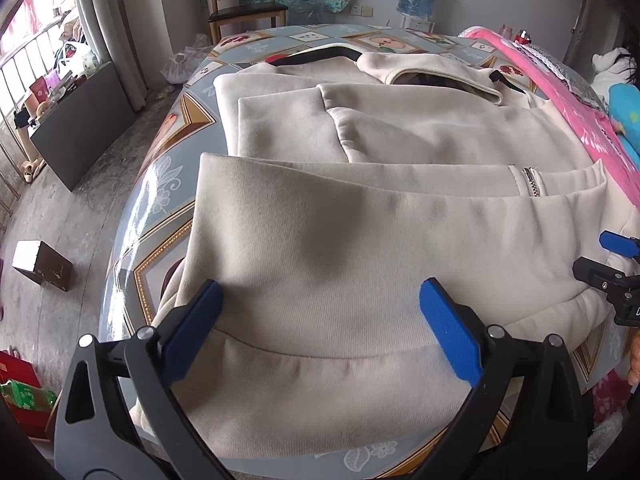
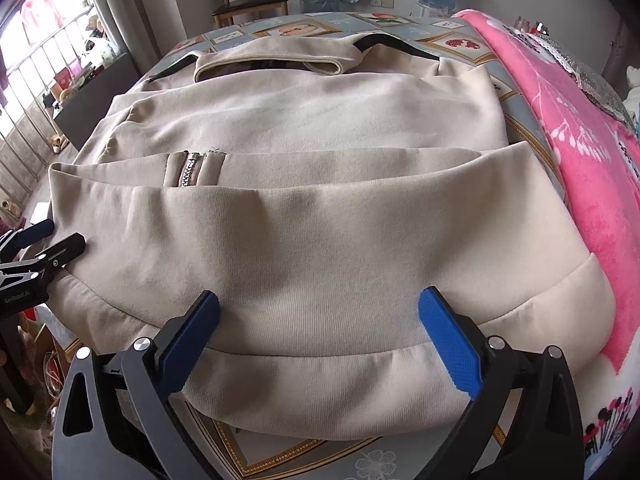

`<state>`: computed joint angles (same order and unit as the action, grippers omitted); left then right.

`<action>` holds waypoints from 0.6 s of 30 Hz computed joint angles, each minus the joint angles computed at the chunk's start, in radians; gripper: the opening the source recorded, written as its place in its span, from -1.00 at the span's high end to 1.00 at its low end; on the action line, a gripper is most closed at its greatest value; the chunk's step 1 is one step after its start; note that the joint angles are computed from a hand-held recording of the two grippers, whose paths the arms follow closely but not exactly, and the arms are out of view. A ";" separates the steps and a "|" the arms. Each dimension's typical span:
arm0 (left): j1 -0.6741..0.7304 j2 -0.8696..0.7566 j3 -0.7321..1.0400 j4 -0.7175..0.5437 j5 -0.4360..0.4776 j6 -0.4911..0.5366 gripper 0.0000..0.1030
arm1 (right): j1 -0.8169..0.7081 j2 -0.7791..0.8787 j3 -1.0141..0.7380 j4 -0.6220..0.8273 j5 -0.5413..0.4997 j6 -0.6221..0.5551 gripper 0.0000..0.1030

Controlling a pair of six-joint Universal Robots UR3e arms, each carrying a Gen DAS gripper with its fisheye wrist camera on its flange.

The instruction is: Fold large clothes

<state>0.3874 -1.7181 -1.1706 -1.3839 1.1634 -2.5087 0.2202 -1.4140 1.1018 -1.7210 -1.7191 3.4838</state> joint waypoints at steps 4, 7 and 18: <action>0.001 0.007 -0.012 0.007 -0.001 0.005 -0.86 | -0.006 0.010 -0.021 0.021 0.007 -0.005 -0.89; -0.013 -0.008 0.020 -0.017 0.024 -0.002 -0.86 | 0.002 0.015 -0.024 0.023 -0.005 0.002 -0.89; -0.023 -0.024 0.051 -0.038 0.041 0.007 -0.86 | 0.008 0.032 -0.054 0.050 -0.015 0.010 -0.89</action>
<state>0.3644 -1.7423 -1.1194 -1.4219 1.2043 -2.5017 0.2280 -1.3817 1.0477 -1.6711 -1.7345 3.4940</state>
